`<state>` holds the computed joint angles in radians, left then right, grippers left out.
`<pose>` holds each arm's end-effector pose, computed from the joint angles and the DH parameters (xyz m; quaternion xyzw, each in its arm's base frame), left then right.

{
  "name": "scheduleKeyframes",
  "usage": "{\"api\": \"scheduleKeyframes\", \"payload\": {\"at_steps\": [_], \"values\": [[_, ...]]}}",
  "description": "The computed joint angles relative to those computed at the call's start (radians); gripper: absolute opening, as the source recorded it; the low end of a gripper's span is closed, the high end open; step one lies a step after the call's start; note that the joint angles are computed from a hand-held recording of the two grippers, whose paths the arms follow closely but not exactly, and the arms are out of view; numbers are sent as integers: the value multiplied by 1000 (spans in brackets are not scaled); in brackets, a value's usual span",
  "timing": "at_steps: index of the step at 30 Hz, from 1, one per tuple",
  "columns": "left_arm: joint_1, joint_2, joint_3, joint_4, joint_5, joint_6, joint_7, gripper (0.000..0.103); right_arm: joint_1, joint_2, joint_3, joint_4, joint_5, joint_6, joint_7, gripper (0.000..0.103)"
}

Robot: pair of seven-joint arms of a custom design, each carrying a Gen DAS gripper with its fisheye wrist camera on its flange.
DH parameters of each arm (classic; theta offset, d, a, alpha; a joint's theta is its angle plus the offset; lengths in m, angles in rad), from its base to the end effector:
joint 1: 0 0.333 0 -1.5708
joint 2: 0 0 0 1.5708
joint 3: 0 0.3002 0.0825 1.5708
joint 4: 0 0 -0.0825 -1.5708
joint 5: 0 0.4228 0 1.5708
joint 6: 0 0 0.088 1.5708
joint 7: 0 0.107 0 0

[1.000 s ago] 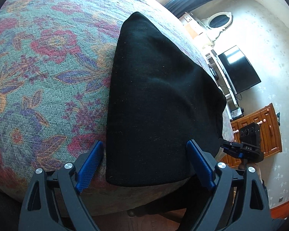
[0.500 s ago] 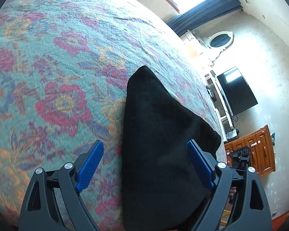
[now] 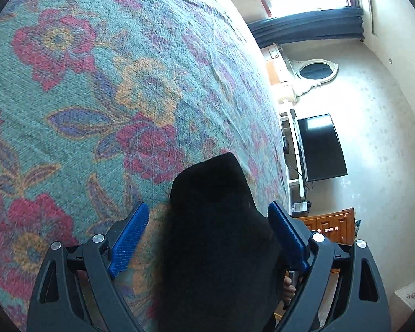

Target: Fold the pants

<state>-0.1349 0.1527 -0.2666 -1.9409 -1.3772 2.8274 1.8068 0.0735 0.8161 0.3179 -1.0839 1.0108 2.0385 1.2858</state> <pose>0.6205 -0.2034 0.4230 0.7657 -0.4105 0.4742 0.1428 0.7657 0.2718 0.3815 -0.6271 0.5537 0.3523 0.4196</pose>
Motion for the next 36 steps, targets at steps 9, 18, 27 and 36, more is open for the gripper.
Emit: {"api": "scheduleKeyframes", "payload": {"at_steps": [9,18,27,36], "values": [[-44,70,41,85,641,-70,-426,85,37,87,-31,128,-121,-24,151,33],[31,38,-49,8,678,23,-399,72,-14,52,23,35,-49,10,79,50],[44,-188,-110,-190,-49,32,89,81,-62,-221,-33,-311,23,-92,-75,84],[-104,-229,-81,-272,155,127,-31,86,-15,-373,-107,-529,136,-95,-141,83]]}}
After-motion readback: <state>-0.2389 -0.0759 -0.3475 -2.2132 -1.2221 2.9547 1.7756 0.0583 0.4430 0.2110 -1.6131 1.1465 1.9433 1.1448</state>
